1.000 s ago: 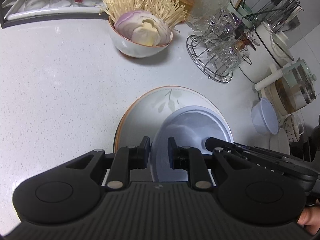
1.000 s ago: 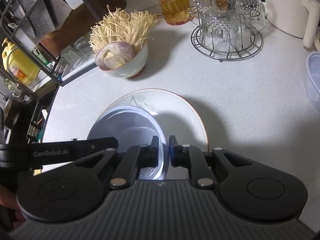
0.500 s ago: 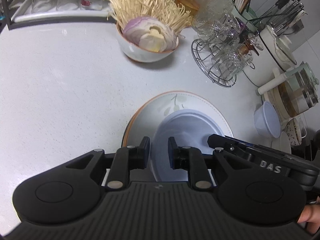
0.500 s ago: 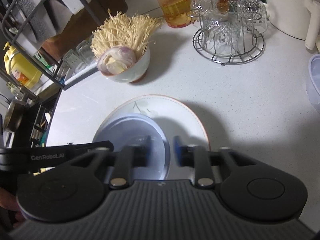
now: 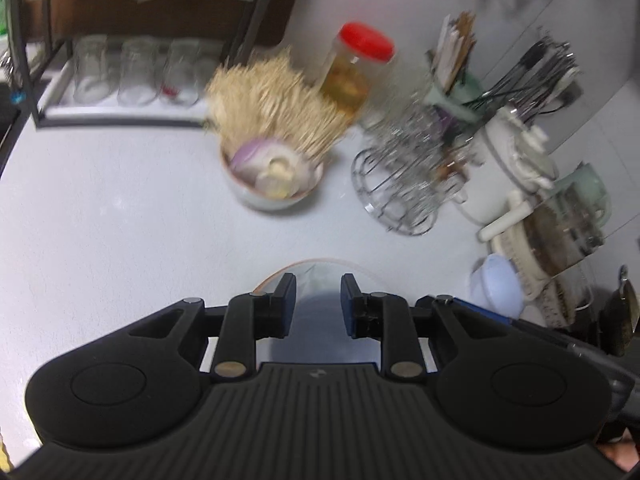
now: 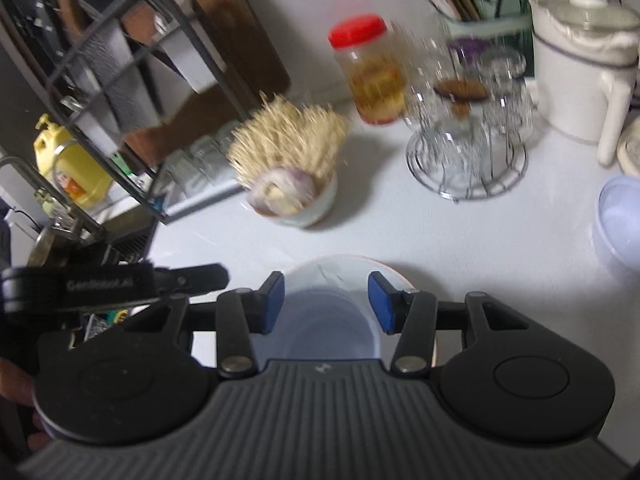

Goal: Organize plates and bowls
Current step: 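Open the left gripper and raise it off the blue bowl, then move the left gripper to the white ceramic bowl beside the kettle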

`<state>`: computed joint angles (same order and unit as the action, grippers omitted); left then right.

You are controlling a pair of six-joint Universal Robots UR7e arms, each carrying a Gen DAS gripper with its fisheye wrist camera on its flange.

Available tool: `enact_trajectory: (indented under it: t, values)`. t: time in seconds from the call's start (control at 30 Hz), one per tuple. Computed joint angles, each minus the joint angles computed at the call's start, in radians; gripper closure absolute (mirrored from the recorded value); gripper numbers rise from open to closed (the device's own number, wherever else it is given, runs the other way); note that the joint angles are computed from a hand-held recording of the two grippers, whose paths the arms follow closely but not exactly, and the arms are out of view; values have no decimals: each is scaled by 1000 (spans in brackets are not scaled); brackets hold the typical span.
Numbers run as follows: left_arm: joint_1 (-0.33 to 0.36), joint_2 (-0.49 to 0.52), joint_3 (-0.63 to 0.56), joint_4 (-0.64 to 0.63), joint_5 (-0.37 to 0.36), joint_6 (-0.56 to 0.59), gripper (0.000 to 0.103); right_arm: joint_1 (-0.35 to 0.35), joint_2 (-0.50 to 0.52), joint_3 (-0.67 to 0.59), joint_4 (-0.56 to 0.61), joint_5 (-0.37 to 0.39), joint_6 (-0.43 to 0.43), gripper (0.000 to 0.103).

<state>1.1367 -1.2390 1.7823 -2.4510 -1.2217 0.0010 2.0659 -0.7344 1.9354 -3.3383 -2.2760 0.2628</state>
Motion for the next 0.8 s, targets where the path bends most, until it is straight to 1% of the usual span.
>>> enact_trajectory:
  t: [0.13,0.2,0.3,0.4,0.53,0.67,0.8]
  values:
    - [-36,-29,7,-6,-3,28,75,40,-5,0,-32,-42,-8,53]
    - [-48,-42,9,-6,-20,37,75,55,-7,1,-35,-65,2,53]
    - [-66,-57,19,2,-30,65,75,74,0,4,-74,-92,-21,53]
    - [-80,-60,29,8,-42,85,75,85,6,11,-114,-119,-24,53]
    - [-92,-51,16,4,-55,108,74,103,14,3,-139,-194,-23,53]
    - [-105,-38,-1,6,-53,134,72,111,21,-7,-196,-228,-57,53]
    - [-116,-30,-3,-4,-59,147,69,110,24,-12,-241,-242,-98,53]
